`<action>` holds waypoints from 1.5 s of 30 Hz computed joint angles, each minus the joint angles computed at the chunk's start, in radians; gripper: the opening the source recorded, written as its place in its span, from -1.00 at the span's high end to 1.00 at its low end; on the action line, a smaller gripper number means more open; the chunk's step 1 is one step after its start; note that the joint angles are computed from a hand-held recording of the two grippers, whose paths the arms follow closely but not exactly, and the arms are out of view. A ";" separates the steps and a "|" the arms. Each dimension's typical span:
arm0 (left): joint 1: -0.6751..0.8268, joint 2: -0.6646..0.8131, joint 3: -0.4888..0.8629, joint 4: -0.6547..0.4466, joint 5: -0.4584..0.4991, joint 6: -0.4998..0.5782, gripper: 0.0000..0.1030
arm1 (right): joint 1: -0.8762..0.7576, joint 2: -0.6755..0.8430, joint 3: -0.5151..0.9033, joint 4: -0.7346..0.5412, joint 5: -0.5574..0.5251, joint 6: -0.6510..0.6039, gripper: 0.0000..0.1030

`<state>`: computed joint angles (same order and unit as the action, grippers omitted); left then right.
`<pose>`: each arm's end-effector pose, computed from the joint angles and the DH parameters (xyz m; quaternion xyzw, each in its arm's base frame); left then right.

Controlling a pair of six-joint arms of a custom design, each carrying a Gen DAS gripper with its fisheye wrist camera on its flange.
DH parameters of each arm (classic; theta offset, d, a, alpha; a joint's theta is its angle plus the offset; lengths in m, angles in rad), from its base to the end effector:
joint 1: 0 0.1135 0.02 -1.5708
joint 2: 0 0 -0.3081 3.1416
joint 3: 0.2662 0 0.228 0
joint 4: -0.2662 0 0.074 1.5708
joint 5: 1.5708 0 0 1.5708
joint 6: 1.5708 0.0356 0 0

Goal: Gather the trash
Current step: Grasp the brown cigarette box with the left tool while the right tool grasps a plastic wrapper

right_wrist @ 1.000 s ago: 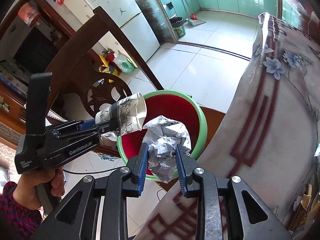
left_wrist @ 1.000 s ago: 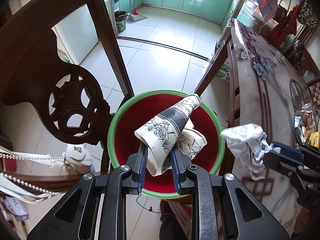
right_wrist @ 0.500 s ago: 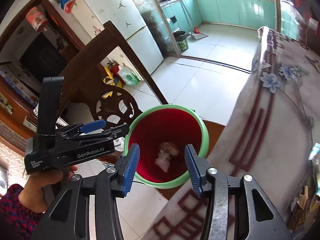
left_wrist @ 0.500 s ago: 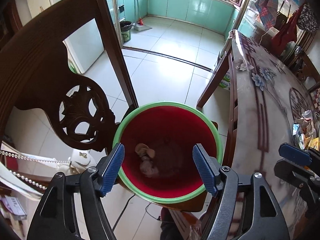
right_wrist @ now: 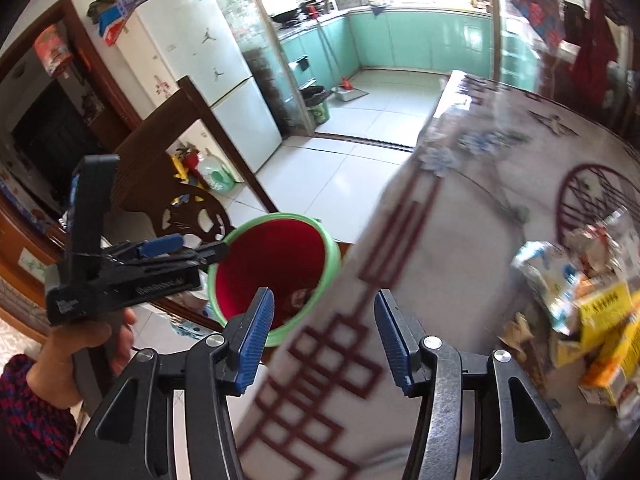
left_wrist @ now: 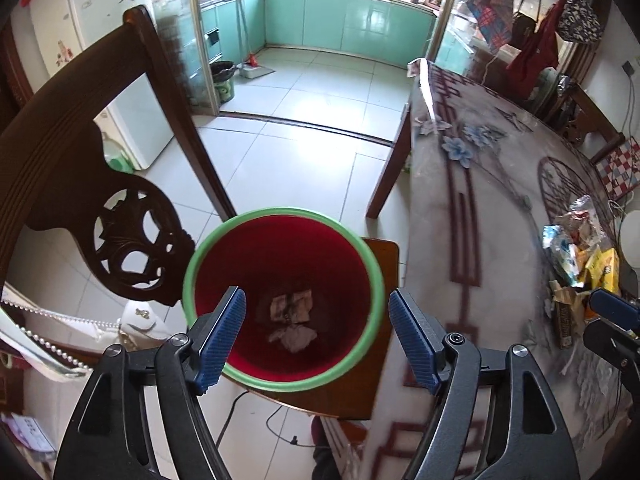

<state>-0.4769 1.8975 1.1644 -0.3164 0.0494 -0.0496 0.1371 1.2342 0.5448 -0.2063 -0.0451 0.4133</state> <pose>0.3342 -0.1746 0.2077 0.2110 0.9426 -0.0901 0.2425 0.1926 0.0282 0.2251 0.1225 0.9354 0.1104 0.3129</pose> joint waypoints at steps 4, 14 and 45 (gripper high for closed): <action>-0.082 -0.040 -0.021 0.001 -0.013 -0.044 -0.45 | -0.192 -0.179 -0.070 -0.135 -0.031 -0.121 0.01; -0.371 -0.051 0.021 -0.012 -0.075 -0.229 -0.58 | -1.242 -0.239 -0.038 -0.459 -0.447 -0.953 0.00; -0.718 0.192 0.338 -0.233 -0.234 -0.439 -0.58 | -1.922 0.650 0.324 -0.506 -0.496 -1.523 0.59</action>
